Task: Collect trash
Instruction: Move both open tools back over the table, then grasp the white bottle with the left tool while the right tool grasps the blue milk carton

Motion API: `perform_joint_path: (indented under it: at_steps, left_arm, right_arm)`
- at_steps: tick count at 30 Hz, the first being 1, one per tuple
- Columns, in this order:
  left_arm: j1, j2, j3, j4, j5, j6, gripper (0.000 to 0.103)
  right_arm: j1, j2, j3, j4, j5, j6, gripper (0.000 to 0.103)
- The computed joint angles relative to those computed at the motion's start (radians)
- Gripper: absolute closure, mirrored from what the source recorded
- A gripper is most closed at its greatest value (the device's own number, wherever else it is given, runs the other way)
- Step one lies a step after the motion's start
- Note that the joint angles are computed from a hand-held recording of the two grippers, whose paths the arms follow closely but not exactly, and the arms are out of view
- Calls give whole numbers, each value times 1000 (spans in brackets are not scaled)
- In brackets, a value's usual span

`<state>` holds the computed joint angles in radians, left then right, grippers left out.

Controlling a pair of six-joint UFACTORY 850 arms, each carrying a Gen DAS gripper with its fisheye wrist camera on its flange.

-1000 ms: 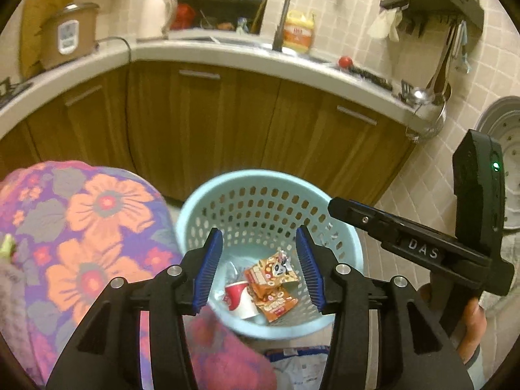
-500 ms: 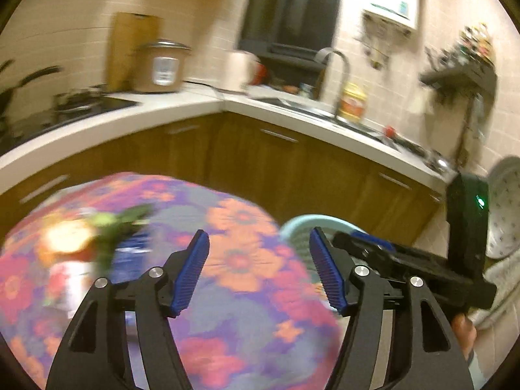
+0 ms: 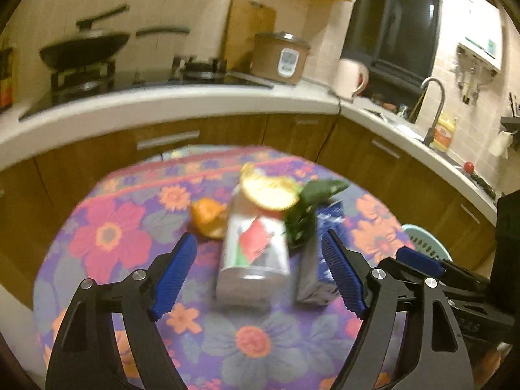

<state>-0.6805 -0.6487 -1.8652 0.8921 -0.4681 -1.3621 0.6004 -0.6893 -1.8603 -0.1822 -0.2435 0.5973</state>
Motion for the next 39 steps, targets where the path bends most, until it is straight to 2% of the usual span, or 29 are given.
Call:
perform_joint_path:
  at_steps: [5,10,13,16,19,21,23,28,30,32,33,35,37,39]
  left_arm:
    - [42,-13,12,-181,47,116,25]
    - [70,24,88,-185,141,62,26]
    - [75,33,101,-191,159,72,25]
    - [77,26,93,-238,171,126,26]
    - [72,5,58,-301,162,213,26]
    - [65,-17,24,-344,143,280,26]
    - [53,-50,-29,-360,100,325,26]
    - [21,-159,-202,-307,-89,362,26]
    - [11,-191,-253,-280,-142,363,26]
    - [4,-227,-312,-265,-208,376,30]
    - [-1,-253,-354,-257,-259,389,32]
    - [-2,-283,-402,-272,-309,426,39]
    - [0,-280,-395,-280,-305,433,42]
    - [-3,-266,-374,-252,-299,407,43]
  right_arm:
    - [18,-81,-117,-65,-80,90,38]
    - [24,-150,-216,-83,-164,133,37]
    - [27,-186,-264,-55,-193,117,38]
    - [35,-221,-318,-123,-249,170,38]
    - [29,-201,-283,-169,-246,233,38]
    - [25,-168,-229,-278,-241,347,38]
    - [15,-151,-201,-302,-238,381,38]
    - [-27,-152,-197,-99,-197,203,38]
    - [-31,-165,-218,-69,-198,151,38]
    - [-34,-180,-245,-52,-216,117,38]
    - [-37,-188,-258,-12,-221,76,40]
    - [-38,-194,-271,14,-228,37,45]
    - [-36,-197,-277,24,-232,7,59]
    - [-31,-197,-282,4,-244,12,63]
